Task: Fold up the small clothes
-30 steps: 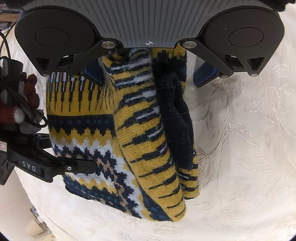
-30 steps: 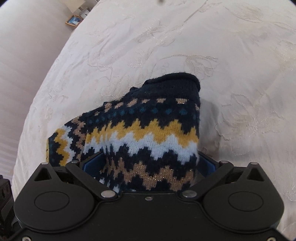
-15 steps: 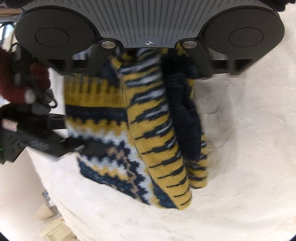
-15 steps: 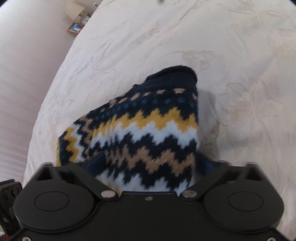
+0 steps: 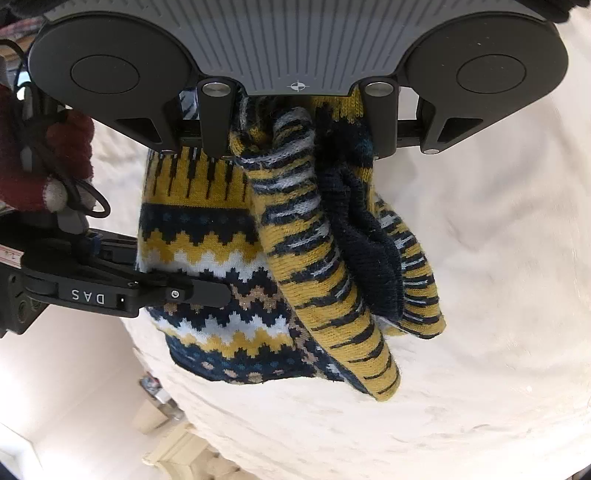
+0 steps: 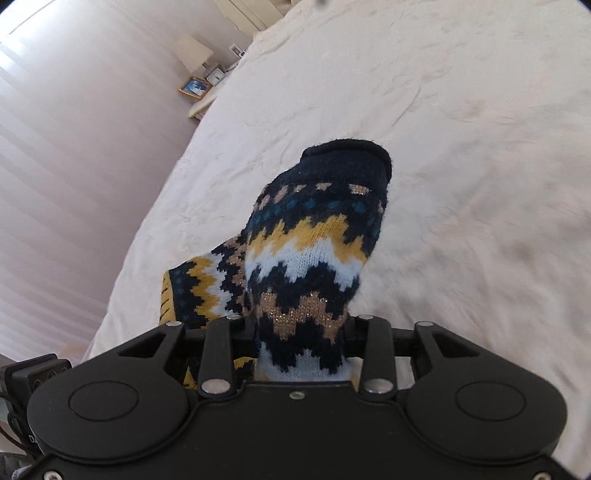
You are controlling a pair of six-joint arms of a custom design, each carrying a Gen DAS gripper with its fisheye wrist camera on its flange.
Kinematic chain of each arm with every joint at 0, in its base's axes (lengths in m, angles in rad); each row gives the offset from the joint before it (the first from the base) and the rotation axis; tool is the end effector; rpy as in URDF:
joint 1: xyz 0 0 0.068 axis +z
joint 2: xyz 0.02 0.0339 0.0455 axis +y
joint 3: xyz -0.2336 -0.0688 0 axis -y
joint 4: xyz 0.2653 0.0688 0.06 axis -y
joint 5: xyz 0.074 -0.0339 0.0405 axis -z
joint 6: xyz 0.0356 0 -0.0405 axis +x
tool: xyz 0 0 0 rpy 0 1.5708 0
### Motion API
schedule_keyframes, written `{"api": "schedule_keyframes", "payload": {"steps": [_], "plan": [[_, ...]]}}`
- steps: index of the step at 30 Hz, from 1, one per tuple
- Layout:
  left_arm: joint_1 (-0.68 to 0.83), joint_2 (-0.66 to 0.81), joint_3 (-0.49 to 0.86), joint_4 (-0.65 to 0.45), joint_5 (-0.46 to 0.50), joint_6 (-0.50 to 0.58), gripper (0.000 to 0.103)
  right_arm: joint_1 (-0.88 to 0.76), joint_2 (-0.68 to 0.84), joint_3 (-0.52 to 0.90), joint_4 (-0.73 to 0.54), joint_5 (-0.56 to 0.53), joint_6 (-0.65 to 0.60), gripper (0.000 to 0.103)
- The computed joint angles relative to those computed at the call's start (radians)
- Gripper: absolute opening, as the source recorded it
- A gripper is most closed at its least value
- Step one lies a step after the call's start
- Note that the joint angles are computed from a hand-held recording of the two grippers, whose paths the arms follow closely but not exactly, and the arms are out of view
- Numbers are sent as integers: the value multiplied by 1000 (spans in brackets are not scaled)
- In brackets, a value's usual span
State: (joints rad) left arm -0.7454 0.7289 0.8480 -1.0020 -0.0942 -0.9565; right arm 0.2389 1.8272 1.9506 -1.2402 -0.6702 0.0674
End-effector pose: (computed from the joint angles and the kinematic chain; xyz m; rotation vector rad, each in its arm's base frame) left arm 0.1283 -0.1139 0.2756 -0.3119 2.5345 -0.6083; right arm 0.3638 0.1114 0.3401 -0.4355 2.5994 0.9967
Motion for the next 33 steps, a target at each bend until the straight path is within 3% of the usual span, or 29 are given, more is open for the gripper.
{"api": "schedule_keyframes", "payload": {"steps": [5, 7, 10, 12, 16, 18, 20, 22, 24, 27, 29, 33], "plan": [[-236, 21, 13, -42, -125, -172, 37, -74, -75, -24, -145, -48, -103, 46], [-292, 28, 4, -46, -144, -238, 37, -112, -125, -112, -136, -124, -176, 46], [-363, 58, -20, -25, -163, -331, 37, -153, -159, -195, -178, -136, -274, 46], [-367, 90, -15, -19, -162, -341, 37, -175, -158, -224, -205, -158, -347, 46], [-264, 112, -5, -6, -138, -261, 37, -197, -121, -204, -232, -191, -428, 46], [-237, 128, 4, -15, -153, -246, 43, -174, -89, -171, -178, -194, -397, 50], [-225, 242, 39, -14, -172, -253, 51, -151, -137, -263, -33, -152, -362, 63], [-177, 316, 52, -79, -155, -249, 50, -131, -144, -321, 84, -2, -310, 66], [-121, 257, 22, -103, -147, -269, 50, -121, -115, -319, 130, 141, -276, 66], [-148, 213, 86, -229, -247, -331, 50, -168, -118, -321, 159, 99, -250, 66], [-159, 227, 149, -299, -302, -307, 50, -175, -158, -360, 199, 76, -249, 66], [-108, 365, 241, -244, -355, -212, 50, -131, -207, -440, 321, 111, -266, 67]]}}
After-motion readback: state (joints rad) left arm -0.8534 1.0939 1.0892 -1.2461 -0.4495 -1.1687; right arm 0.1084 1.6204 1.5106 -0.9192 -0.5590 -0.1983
